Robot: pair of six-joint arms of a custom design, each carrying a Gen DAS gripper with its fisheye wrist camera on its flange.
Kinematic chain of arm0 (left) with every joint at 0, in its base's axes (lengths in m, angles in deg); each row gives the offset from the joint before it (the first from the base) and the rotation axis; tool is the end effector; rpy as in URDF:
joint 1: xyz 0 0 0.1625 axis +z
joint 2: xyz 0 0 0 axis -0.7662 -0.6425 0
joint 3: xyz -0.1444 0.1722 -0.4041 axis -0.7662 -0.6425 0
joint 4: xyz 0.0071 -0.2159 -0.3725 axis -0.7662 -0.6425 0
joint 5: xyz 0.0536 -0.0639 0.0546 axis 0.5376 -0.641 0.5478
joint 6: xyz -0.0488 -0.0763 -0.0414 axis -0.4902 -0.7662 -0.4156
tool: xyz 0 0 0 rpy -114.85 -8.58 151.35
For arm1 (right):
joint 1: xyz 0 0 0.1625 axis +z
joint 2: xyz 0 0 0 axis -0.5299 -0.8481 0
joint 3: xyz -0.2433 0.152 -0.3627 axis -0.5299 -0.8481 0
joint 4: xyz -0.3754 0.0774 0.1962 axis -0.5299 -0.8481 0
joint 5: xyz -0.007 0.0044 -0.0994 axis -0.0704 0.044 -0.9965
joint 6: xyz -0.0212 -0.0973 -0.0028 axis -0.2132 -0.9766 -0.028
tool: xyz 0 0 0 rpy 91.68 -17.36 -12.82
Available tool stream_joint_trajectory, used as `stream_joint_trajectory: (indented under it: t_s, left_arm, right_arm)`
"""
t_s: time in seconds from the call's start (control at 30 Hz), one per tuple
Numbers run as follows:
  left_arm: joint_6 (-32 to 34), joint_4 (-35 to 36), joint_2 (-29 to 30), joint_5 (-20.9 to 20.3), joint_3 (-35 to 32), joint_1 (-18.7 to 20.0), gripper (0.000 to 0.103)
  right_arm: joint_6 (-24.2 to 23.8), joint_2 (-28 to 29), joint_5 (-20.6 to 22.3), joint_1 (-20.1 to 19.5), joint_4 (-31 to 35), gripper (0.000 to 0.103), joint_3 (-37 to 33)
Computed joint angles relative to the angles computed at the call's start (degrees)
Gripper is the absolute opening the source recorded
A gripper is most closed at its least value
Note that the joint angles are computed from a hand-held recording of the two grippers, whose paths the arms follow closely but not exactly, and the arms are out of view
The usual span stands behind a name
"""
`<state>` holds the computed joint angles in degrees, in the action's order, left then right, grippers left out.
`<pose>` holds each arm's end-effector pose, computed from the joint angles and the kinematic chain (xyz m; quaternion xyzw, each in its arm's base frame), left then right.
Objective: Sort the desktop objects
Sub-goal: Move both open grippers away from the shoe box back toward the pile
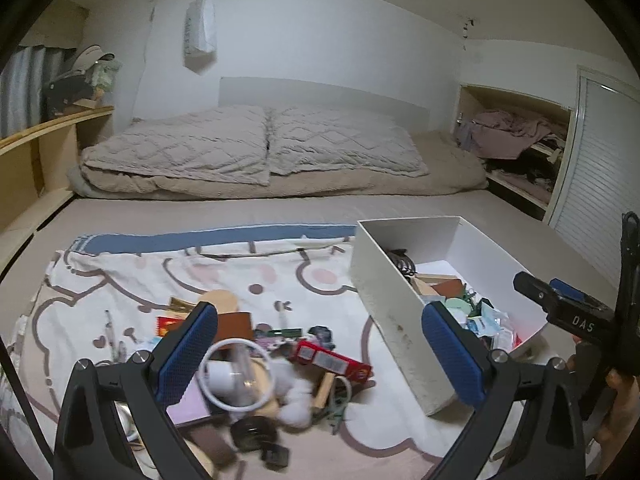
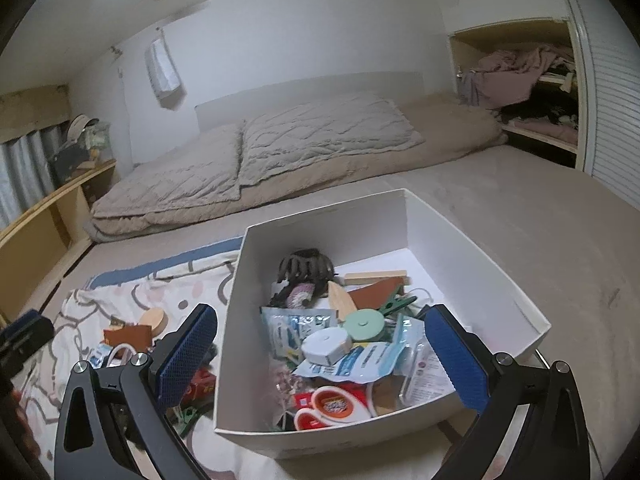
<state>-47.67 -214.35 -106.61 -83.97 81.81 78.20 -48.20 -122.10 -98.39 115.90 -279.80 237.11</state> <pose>-0.3061 -0.3813 0.0549 0.3868 0.8456 -0.3423 0.1352 0.0555 -0.2927 0.2718 -0.0220 -0.7613 0.5437 0.3527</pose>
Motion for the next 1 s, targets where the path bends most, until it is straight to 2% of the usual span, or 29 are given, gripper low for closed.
stream_joint_trajectory:
  t_s: [0.17,0.33,0.83,1.0]
  left_arm:
    - [0.19,-1.06,-2.4,0.27,1.44,1.04,0.103]
    - [1.46,-3.58,-4.61,2.25,3.29,1.4,0.103]
    - [1.41,-6.09,-8.76,4.0,7.46,3.27,0.103]
    - [0.81,-6.76,-9.8,3.98,8.34,3.96,0.103]
  right_arm:
    - [-2.17,3.37,-2.37,2.55,-1.6,0.103,-0.92]
    - [-3.03,5.81,-2.65,4.52,-2.88,0.103,-1.13]
    - [-5.9,14.03,0.91,9.98,-10.36,0.103,-1.46]
    - [-8.0,17.21,0.13,11.68,-11.5,0.103,-2.2]
